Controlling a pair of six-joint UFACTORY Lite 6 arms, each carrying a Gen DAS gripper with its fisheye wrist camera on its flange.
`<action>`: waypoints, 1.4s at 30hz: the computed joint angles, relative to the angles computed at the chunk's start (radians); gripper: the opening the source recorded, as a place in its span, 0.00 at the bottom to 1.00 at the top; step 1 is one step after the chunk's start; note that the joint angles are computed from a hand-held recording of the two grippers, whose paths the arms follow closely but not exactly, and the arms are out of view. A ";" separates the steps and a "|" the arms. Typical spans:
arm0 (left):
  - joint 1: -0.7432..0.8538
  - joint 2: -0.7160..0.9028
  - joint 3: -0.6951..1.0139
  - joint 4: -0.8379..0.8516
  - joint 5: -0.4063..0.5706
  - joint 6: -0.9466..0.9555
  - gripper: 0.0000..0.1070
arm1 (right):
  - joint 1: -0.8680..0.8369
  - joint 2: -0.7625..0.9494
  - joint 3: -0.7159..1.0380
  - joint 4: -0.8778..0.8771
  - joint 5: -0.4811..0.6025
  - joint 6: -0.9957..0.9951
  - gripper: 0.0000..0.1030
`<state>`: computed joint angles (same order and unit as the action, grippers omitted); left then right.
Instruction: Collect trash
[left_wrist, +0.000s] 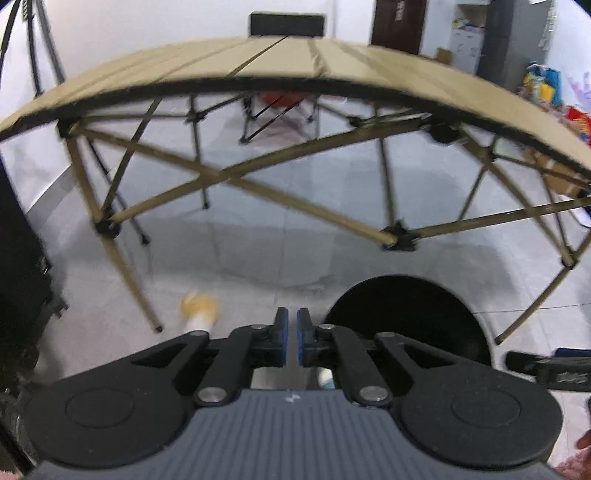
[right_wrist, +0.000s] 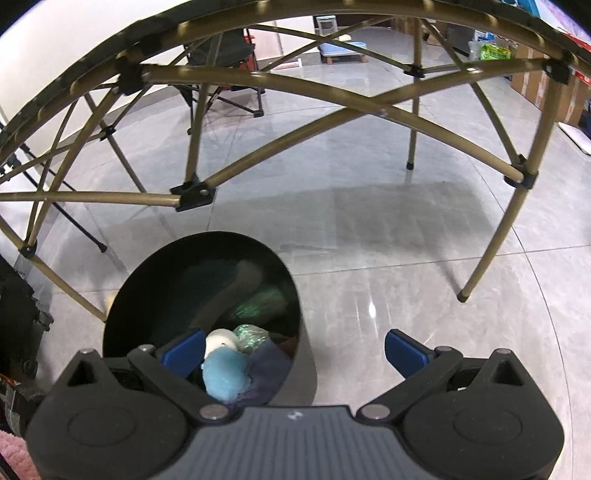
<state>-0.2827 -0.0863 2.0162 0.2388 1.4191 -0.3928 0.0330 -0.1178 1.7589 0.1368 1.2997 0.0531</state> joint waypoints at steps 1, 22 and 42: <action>0.038 -0.002 -0.008 -0.021 0.005 0.012 0.16 | -0.011 -0.002 -0.002 0.004 0.001 -0.004 1.00; 0.458 0.242 -0.290 -0.075 -0.337 0.340 0.96 | -0.355 -0.043 -0.187 0.029 -0.189 -0.055 1.00; 0.502 1.189 0.300 -0.046 -0.578 0.435 0.95 | -0.334 0.105 -0.450 -0.299 -0.533 0.214 1.00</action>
